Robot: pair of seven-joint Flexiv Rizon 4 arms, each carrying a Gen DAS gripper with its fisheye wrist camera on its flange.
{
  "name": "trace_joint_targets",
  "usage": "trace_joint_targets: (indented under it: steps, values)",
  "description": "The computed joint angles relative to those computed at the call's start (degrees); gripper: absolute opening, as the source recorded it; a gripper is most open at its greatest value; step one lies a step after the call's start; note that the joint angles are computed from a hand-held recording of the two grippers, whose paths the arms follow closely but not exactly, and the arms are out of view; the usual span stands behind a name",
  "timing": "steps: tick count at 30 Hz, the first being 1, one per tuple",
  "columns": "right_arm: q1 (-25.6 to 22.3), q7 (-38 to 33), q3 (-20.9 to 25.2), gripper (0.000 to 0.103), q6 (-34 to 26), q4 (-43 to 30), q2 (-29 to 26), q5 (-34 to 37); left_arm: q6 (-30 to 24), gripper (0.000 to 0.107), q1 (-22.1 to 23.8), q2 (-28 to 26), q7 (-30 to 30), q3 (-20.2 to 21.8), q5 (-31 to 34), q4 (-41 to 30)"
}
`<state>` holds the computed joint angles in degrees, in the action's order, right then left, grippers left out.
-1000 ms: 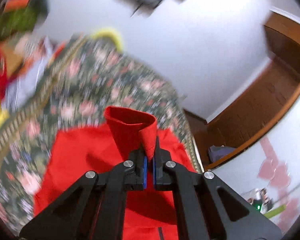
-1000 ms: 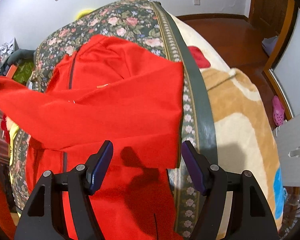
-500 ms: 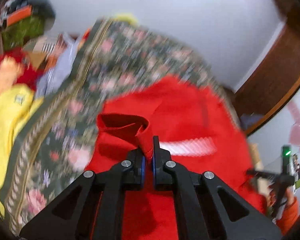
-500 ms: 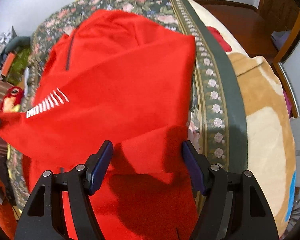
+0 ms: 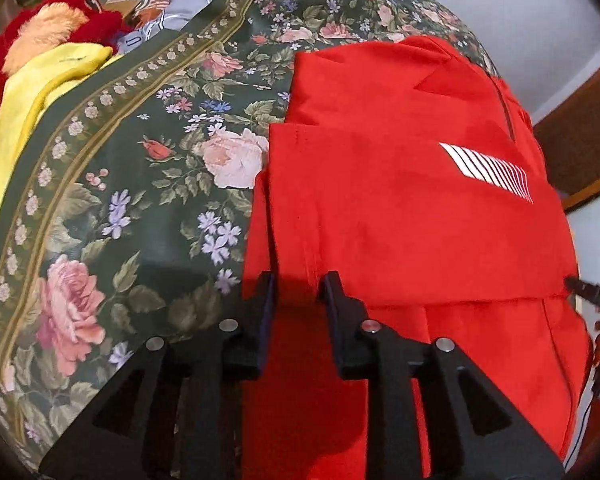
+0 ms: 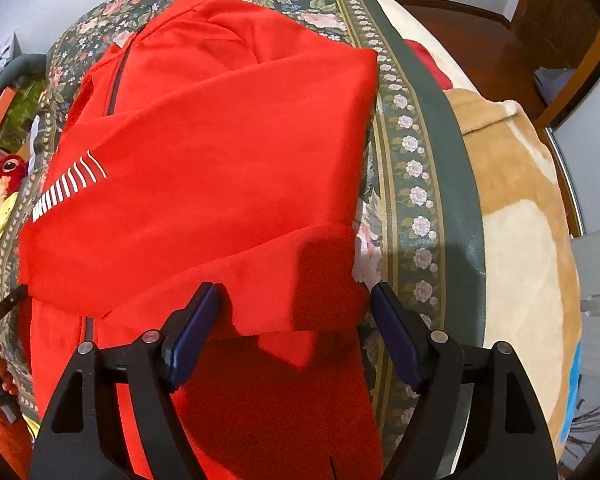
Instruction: Fold large clothes
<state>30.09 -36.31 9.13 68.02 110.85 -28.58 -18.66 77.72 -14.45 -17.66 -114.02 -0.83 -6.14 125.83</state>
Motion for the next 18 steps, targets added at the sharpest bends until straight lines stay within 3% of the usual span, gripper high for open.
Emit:
trace_joint_targets:
  steps: [3,7,15,18]
  values:
    - [1.32,1.16,-1.65,0.075,0.15,0.68,1.10,-2.45,-3.77,0.026,-2.76,1.32,-3.41,3.72,5.66,-2.17]
    - [3.08,3.88,-4.59,0.075,2.45,2.42,3.42,-8.18,-5.55,0.029,-3.52,2.93,-7.22,5.50,12.17,-4.88]
    - [4.95,11.71,-10.44,0.075,8.00,2.15,5.93,-23.28,-6.16,0.042,-2.97,3.17,-9.29,4.29,20.08,-13.74]
    - [6.56,18.56,-14.77,0.075,10.51,0.36,5.28,-31.66,-5.73,0.054,-3.11,1.18,-7.84,3.74,21.20,-18.30]
